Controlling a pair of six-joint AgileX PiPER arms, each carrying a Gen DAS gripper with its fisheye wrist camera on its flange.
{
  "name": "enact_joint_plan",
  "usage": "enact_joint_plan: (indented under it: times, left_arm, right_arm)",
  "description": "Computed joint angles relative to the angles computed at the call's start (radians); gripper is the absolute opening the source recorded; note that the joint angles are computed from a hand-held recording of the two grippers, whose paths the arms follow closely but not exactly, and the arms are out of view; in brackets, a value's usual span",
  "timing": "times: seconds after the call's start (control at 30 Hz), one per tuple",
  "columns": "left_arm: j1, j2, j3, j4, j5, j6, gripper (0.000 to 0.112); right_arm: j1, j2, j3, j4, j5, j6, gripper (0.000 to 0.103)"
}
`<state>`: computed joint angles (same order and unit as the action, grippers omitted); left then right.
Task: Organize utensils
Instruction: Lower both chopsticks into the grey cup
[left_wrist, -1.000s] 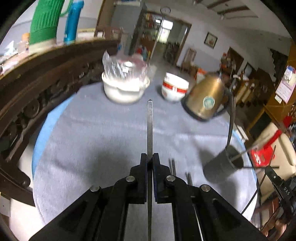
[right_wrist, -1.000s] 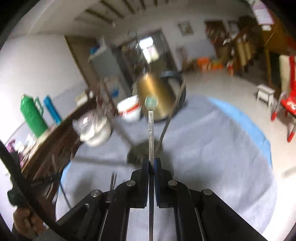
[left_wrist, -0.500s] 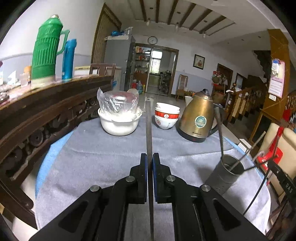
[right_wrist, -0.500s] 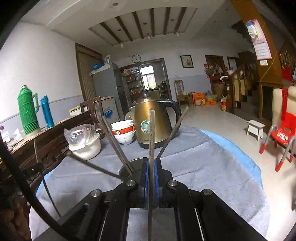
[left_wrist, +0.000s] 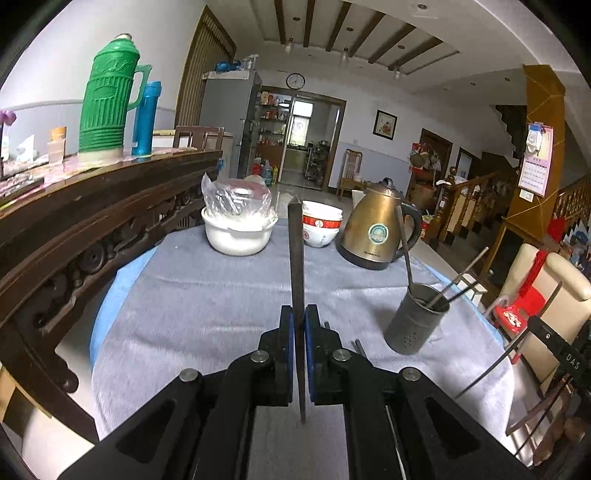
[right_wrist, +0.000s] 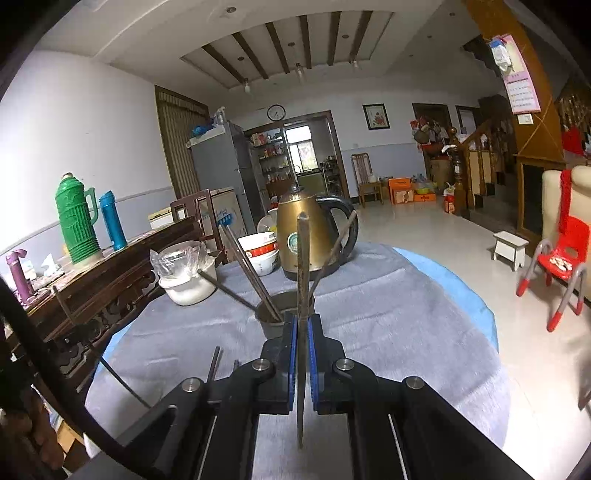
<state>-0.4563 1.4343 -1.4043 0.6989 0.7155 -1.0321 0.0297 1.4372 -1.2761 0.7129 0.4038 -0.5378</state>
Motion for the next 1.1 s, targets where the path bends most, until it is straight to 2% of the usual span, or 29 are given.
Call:
enact_joint_plan:
  times: [0.37,0.53,0.73,0.87,0.97,1.1]
  left_arm:
    - [-0.058,-0.075,0.081,0.038,0.027,-0.085,0.006]
    - [-0.033,-0.079,0.083,0.001,0.007,-0.076,0.006]
    - [0.080,-0.053,0.023,-0.200,-0.044,0.043,0.006]
    - [0.186,-0.030,-0.041,-0.456,-0.083,0.201,0.006]
    - [0.240,0.002,-0.095,-0.616,-0.081,0.300,0.006]
    - [0.246,0.067,-0.194,-0.674,-0.031,0.346,0.006]
  right_arm:
    - [-0.014,-0.125,0.119,-0.035,0.025,0.039,0.006]
    - [-0.036,-0.136,0.148,0.021,0.008,0.001,0.006]
    - [-0.091,-0.058,0.057,0.159,0.066,-0.052,0.006]
    - [-0.114,-0.040,-0.003,0.192,0.081,-0.060,0.006]
    - [-0.136,-0.027,-0.049,0.211,0.115,-0.052,0.006]
    - [-0.150,-0.009,-0.083,0.212,0.142,-0.033,0.006]
